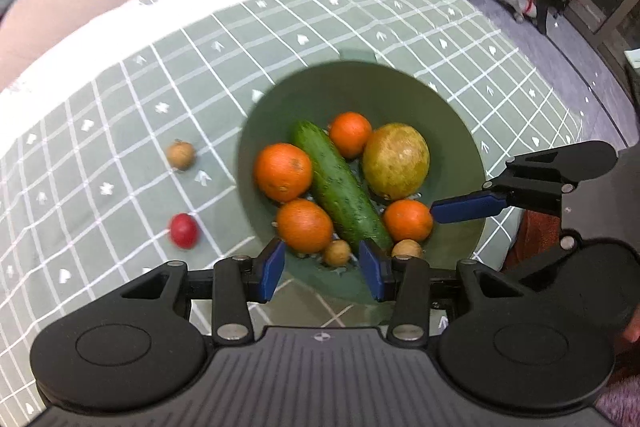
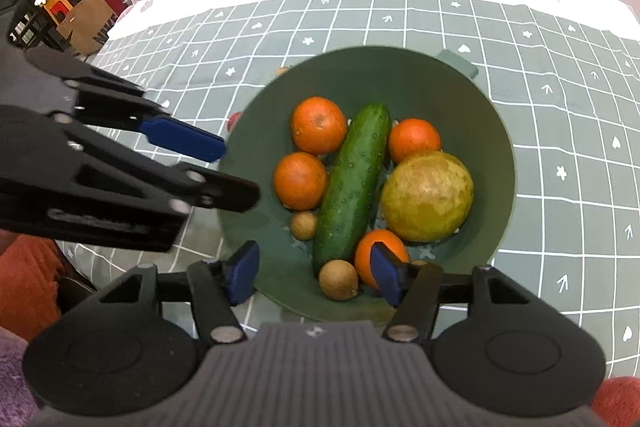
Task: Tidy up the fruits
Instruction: 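Open the left gripper to drop its longan while the right gripper drops its longan into the colander, then move both grippers toward the red tomato and the last longan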
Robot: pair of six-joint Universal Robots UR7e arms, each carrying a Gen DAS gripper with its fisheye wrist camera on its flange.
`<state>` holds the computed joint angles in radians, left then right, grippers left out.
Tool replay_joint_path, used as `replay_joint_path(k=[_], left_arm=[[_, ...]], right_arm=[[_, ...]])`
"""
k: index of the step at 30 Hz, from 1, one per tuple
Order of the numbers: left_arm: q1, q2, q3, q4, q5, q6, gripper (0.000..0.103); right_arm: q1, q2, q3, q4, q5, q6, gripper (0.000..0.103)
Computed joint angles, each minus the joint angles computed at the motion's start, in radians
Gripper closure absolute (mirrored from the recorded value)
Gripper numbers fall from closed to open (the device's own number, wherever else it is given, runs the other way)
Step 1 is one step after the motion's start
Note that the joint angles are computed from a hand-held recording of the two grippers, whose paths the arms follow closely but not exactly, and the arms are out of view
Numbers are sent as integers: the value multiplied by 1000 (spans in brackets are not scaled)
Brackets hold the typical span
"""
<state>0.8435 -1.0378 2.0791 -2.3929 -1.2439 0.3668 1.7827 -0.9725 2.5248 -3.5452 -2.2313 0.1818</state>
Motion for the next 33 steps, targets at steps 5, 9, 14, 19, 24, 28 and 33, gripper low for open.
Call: replay_joint_path(k=[5, 9, 14, 19, 24, 28, 33], left_arm=[[19, -58, 29, -68, 22, 26, 52], [45, -90, 47, -114, 39, 26, 52], [86, -117, 56, -146, 46, 9, 52], [109, -120, 63, -182, 66, 14, 52], [127, -114, 64, -226, 56, 14, 52], [141, -89, 55, -263, 46, 2, 52], [163, -47, 30, -274, 39, -5, 52]], right_arm=[[38, 4, -18, 10, -11, 23, 37], [50, 7, -23, -5, 10, 28, 31], [60, 19, -54, -11, 34, -4, 31], [77, 37, -100, -4, 19, -65, 31], [76, 31, -142, 28, 21, -126, 31], [70, 28, -171, 43, 11, -169, 32], [52, 25, -218, 80, 15, -233, 38]])
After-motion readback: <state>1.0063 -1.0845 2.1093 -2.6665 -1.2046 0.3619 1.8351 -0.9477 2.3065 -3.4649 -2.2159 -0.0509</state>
